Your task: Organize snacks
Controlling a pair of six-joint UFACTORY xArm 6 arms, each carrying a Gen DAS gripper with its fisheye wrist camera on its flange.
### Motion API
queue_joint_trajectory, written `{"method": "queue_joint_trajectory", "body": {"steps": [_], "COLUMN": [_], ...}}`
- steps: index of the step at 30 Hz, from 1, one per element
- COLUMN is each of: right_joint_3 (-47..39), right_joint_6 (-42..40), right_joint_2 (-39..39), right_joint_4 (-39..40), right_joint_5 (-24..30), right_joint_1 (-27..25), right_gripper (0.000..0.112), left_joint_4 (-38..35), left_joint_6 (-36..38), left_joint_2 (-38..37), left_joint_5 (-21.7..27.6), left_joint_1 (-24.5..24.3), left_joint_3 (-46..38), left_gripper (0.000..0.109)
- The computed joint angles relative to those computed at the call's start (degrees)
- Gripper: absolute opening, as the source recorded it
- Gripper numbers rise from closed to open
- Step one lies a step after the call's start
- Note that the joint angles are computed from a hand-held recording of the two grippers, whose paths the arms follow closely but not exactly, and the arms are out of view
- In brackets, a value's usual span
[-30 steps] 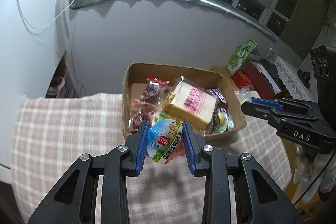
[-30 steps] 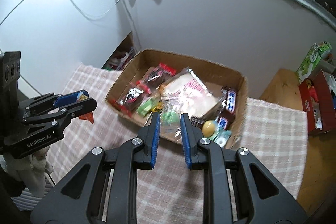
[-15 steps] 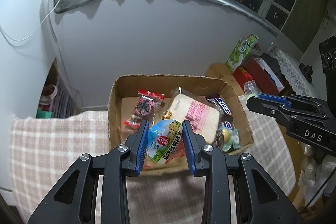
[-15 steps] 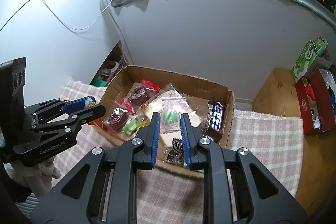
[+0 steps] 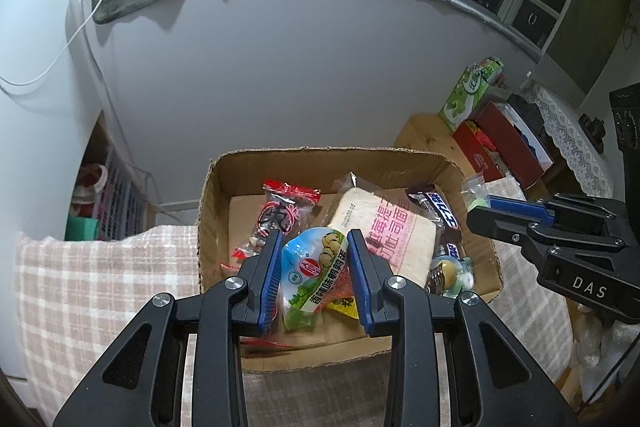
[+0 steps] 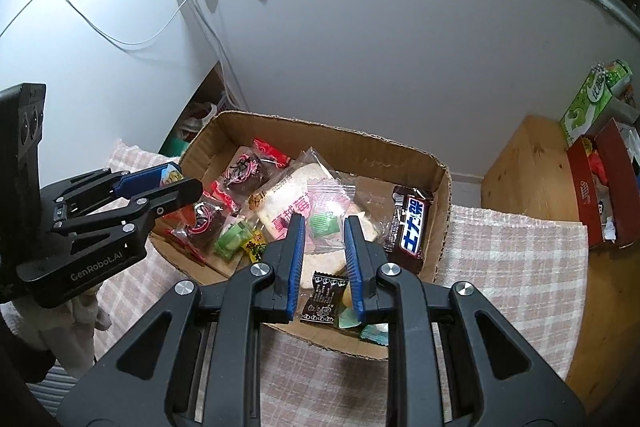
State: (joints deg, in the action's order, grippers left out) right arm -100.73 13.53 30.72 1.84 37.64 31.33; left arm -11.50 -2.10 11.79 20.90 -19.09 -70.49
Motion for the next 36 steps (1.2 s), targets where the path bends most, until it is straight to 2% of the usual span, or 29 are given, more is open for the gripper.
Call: {"method": "queue_joint_trajectory", "body": {"steps": [2, 3, 11, 13, 14, 15, 17, 20, 36], "right_joint_3": [-0.73, -0.91, -1.37, -1.26, -0.77, -0.28, 0.63, 1.17, 4.14], "right_joint_6": [-0.58, -0.51, 0.29, 0.60, 1.27, 1.99, 3.39, 5.14, 6.40], "right_joint_2": [0.52, 0.67, 1.10, 1.00, 0.70, 0.39, -0.27, -0.77, -3.58], "right_joint_4": [0.29, 0.10, -0.72, -0.91, -1.67, -2.53, -3.92, -5.40, -6.58], "right_joint_5": [0.51, 0.57, 1.20, 1.29, 0.89, 0.40, -0.35, -0.25, -0.95], "right_joint_1": [0.02, 0.04, 0.12, 0.09, 0.11, 0.15, 0.13, -0.05, 0.28], "right_gripper": [0.021, 0.021, 0.022, 0.034, 0.048, 0.058, 0.063, 0.070, 0.070], "left_joint_4": [0.28, 1.06, 3.50, 3.73, 3.80, 4.44, 7.15, 7.79, 10.85], "left_joint_6": [-0.08, -0.69, -2.86, -3.01, -3.01, -3.59, -5.96, -6.67, -9.19], "left_joint_2": [0.27, 0.40, 0.78, 0.83, 0.93, 0.98, 0.93, 0.70, -3.02], "left_joint_5": [0.35, 0.41, 0.63, 0.72, 0.89, 1.13, 1.33, 1.41, 0.28], "left_joint_1": [0.04, 0.05, 0.28, 0.29, 0.30, 0.31, 0.38, 0.48, 0.07], "left_joint_3": [-0.43, -0.58, -1.01, -1.03, -1.16, -1.26, -1.30, -1.08, 1.99], "left_gripper": [0.032, 0.036, 0.039, 0.039, 0.042, 0.048, 0.053, 0.053, 0.053]}}
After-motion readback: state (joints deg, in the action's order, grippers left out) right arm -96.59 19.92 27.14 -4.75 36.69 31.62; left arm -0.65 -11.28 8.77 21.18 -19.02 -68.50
